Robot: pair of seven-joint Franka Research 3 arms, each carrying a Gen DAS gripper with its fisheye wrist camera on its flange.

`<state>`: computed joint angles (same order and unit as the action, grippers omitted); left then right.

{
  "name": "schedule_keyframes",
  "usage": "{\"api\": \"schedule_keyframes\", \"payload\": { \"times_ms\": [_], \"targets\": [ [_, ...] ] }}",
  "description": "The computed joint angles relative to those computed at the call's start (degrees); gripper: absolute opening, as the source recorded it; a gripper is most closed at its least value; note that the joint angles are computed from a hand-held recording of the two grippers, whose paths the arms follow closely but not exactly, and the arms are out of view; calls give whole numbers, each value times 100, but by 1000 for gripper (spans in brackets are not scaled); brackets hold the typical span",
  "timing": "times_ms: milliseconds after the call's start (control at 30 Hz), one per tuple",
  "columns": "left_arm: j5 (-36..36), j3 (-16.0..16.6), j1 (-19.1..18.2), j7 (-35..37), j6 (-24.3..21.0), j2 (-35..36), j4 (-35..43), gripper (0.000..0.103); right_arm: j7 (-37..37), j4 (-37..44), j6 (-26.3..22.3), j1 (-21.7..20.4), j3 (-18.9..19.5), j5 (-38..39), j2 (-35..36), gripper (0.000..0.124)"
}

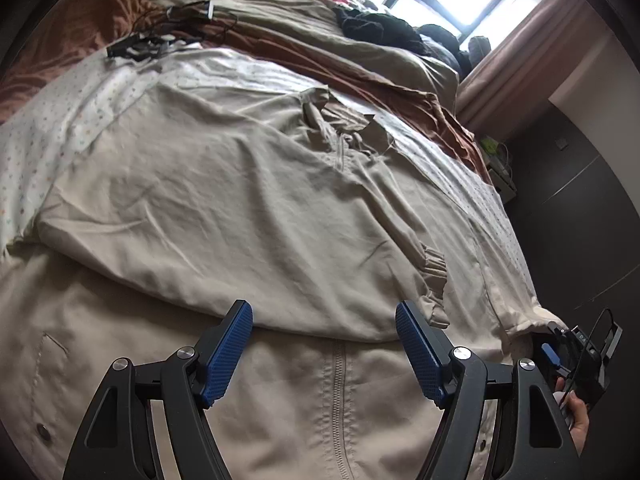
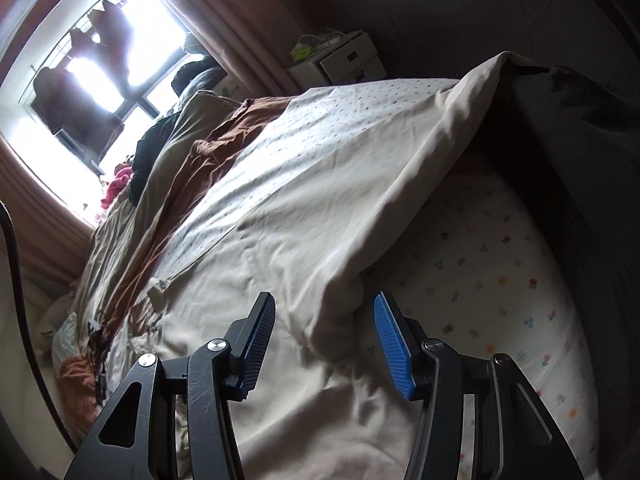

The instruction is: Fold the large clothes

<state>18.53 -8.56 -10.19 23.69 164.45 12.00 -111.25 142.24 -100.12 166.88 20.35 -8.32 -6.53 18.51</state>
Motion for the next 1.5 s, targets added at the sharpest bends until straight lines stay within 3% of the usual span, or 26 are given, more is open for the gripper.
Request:
{"api": "schedule_keyframes", "payload": {
  "times_ms": [100, 233, 333, 467, 733, 867, 967, 1033, 1233, 1500],
  "targets": [
    [3, 47, -25, -54, 50, 6, -66, 75, 309, -127, 178, 33, -227, -118, 2, 53],
    [199, 90, -17, -169, 0, -24, -104, 75, -240, -26, 440, -419, 104, 515, 174, 53],
    [222, 106, 0, -236, -40, -23, -134, 75, -378, 266, 231, -223, -235, 280, 366, 53],
    [1, 18, 110, -65, -89, 36, -145, 75, -670, 791, -149, -315, -257, 225, 699, 52],
    [-187, 10, 152, 28, -63, 53, -192, 75, 65, 1395, -679, -93, -823, -267, 1094, 52],
    [-156, 60, 137, -78, -8, 7, -253, 75, 737, 1343, -569, -40, -1063, -684, 1018, 52],
    [-139, 85, 150, -164, 55, -52, -333, 75, 895, 1518, -768, -53, -1113, -943, 1045, 37],
    [-151, 84, 175, -197, 117, -94, -395, 75, 785, 1560, -793, -188, -952, -998, 999, 13],
    [-140, 95, 218, -309, 310, -215, -537, 75, 214, 1586, -593, -312, -646, -1200, 699, 8],
    [-451, 9, 380, -114, 661, -390, -766, 75, -343, 1513, -314, -63, -318, -1491, 180, 8]
  ]
}}
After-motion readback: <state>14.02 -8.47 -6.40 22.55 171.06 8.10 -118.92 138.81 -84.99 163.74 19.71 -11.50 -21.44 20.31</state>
